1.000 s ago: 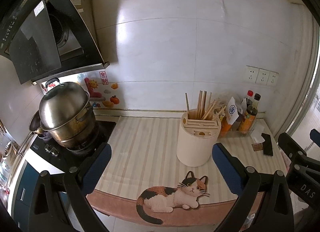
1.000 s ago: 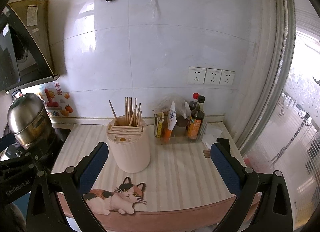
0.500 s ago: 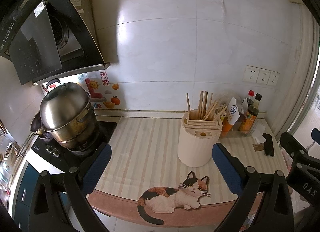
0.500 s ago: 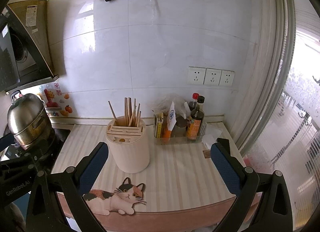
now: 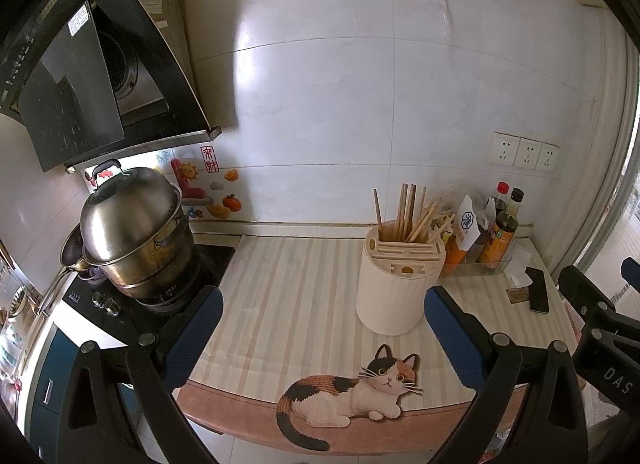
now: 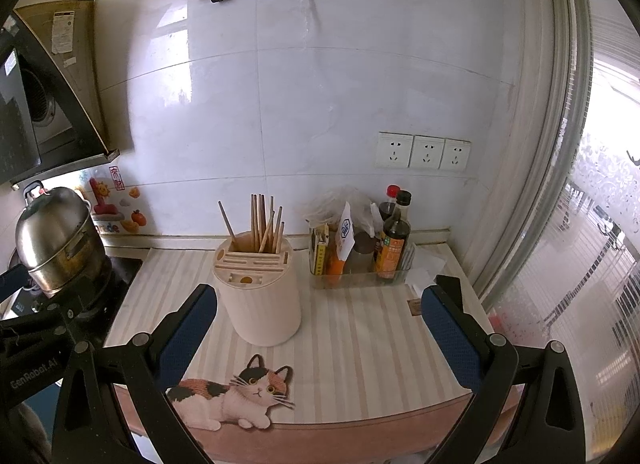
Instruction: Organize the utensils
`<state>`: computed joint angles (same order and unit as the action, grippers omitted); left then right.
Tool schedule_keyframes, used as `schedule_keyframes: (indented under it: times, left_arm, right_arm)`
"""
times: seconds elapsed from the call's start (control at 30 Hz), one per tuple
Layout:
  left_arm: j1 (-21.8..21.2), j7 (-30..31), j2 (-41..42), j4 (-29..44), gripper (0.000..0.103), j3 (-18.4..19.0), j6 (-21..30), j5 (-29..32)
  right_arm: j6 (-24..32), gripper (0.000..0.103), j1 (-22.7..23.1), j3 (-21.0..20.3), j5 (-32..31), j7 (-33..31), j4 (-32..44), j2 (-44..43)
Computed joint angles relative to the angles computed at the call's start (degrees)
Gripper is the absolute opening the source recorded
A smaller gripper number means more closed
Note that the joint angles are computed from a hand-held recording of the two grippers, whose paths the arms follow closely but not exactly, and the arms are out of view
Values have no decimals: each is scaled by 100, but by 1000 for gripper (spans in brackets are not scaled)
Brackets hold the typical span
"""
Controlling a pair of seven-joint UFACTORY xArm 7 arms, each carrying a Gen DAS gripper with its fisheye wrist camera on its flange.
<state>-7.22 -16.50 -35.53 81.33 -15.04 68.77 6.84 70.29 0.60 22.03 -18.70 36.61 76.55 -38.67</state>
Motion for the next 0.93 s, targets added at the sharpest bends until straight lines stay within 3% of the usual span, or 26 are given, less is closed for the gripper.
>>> schedule_keyframes:
  times: [0.93]
  left_arm:
    - [-6,60,-9,71,103,67,-3,-56]
  right_arm:
    - [17,103,-15,55,-89,39,146,101]
